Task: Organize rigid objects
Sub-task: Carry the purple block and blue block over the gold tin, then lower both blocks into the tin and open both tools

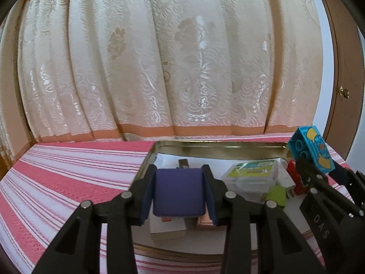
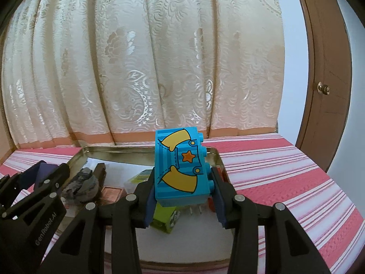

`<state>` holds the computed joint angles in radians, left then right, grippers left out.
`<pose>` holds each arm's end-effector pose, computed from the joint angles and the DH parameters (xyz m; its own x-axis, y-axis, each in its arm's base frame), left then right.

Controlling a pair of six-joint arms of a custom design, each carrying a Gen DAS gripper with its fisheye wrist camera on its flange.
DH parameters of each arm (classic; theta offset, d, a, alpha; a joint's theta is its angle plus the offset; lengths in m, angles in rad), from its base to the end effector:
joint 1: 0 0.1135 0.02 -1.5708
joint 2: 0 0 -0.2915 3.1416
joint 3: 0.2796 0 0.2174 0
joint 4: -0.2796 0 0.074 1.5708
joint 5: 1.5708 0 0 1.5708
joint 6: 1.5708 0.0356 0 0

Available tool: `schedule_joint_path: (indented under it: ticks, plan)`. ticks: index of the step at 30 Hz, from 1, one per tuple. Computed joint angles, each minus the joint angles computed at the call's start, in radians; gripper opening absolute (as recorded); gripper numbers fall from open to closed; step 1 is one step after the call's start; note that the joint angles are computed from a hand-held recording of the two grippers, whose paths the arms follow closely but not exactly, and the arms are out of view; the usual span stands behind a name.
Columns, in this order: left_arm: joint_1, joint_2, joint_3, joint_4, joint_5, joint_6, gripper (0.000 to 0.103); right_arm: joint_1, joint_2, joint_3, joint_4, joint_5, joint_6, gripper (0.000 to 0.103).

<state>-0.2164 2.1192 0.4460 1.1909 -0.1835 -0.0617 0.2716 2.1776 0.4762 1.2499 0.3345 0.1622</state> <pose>0.3011 -0.0595 0.0977 -0.4554 0.0381 -0.8895 0.0252 0.9992 0.0298 0.3069 0.0733 0.0910 -0.4098 0.0442 -0.9111 0.0986 0.9951 0.0039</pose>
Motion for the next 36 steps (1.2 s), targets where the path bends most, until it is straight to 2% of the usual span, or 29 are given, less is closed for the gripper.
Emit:
schedule_joint_path:
  ticks: [10,16,22,28,34,36]
  plan:
    - [-0.051,0.027,0.099,-0.107,-0.029,0.003,0.039,-0.032,0.009,0.064,-0.079,0.000,-0.031,0.046]
    - [-0.073,0.053,0.166,-0.197,-0.046,0.004,0.039,-0.062,0.009,0.129,-0.198,-0.036,-0.035,0.046]
    - [-0.091,0.071,0.192,-0.211,-0.090,0.022,0.039,-0.073,0.020,0.202,-0.331,-0.088,-0.026,0.046]
    - [-0.074,0.085,0.234,-0.271,-0.043,0.022,0.039,-0.083,0.032,0.242,-0.407,-0.122,-0.015,0.046]
    - [-0.059,0.086,0.225,-0.254,-0.040,0.019,0.039,-0.069,0.036,0.250,-0.412,-0.131,-0.044,0.045]
    - [-0.057,0.085,0.223,-0.253,-0.049,0.016,0.041,-0.077,0.036,0.248,-0.403,-0.170,-0.055,0.045]
